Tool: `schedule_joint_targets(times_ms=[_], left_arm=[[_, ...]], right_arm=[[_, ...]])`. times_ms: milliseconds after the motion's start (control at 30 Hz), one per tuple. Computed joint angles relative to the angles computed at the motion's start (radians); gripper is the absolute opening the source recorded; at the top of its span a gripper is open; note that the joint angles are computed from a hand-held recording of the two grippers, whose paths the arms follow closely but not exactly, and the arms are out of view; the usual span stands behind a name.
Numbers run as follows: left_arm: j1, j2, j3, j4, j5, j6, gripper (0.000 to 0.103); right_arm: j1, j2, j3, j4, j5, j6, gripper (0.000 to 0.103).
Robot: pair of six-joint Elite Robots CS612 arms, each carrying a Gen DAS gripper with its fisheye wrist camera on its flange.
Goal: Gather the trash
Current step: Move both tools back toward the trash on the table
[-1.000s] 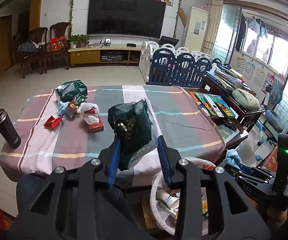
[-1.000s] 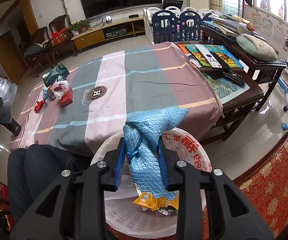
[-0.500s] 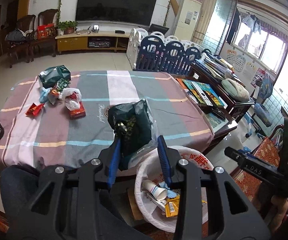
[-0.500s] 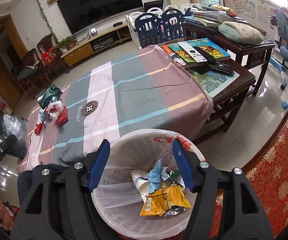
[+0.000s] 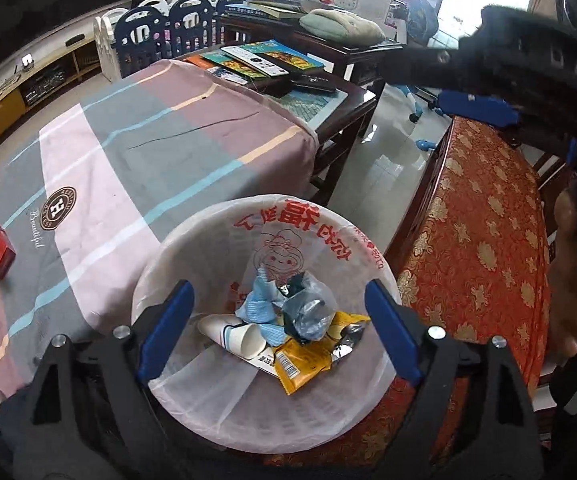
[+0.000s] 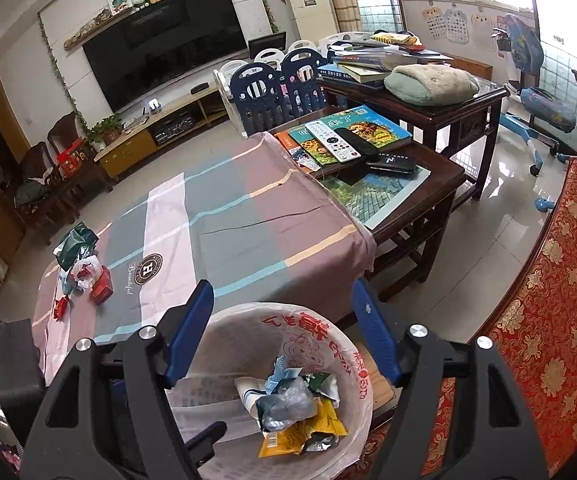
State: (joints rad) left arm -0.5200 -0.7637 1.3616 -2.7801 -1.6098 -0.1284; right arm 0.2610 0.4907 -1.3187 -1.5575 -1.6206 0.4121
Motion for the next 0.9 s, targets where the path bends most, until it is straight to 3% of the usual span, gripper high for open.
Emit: schedule_joint_targets(times_ms=[133, 400, 600, 733, 900], left_arm=[[0.027, -0.008, 0.006, -0.009, 0.042, -0.129, 0.088], [0.108, -0.034, 0.066, -0.027, 0.224, -0.39, 0.088], [0.217, -0.027, 0.072, 0.004, 0.338, -0.661, 0.088], [0.299, -0.004, 0.049, 0.016, 0.371, -0.856, 0.088], [0.374, 0.04, 0.019, -0.047, 0.372, -0.989, 0.088]], right_arm=[[0.003, -0.002, 0.013, 0.008, 0.039, 0.009, 0.071], [0.023, -0.022, 0.058, 0.003, 0.043, -0.036, 0.075], [0.045, -0.055, 0.141, -0.006, 0.05, -0.065, 0.075], [0.061, -0.094, 0.238, -0.019, 0.074, -0.081, 0.075], [0.082, -0.148, 0.362, -0.058, 0.089, -0.104, 0.075]])
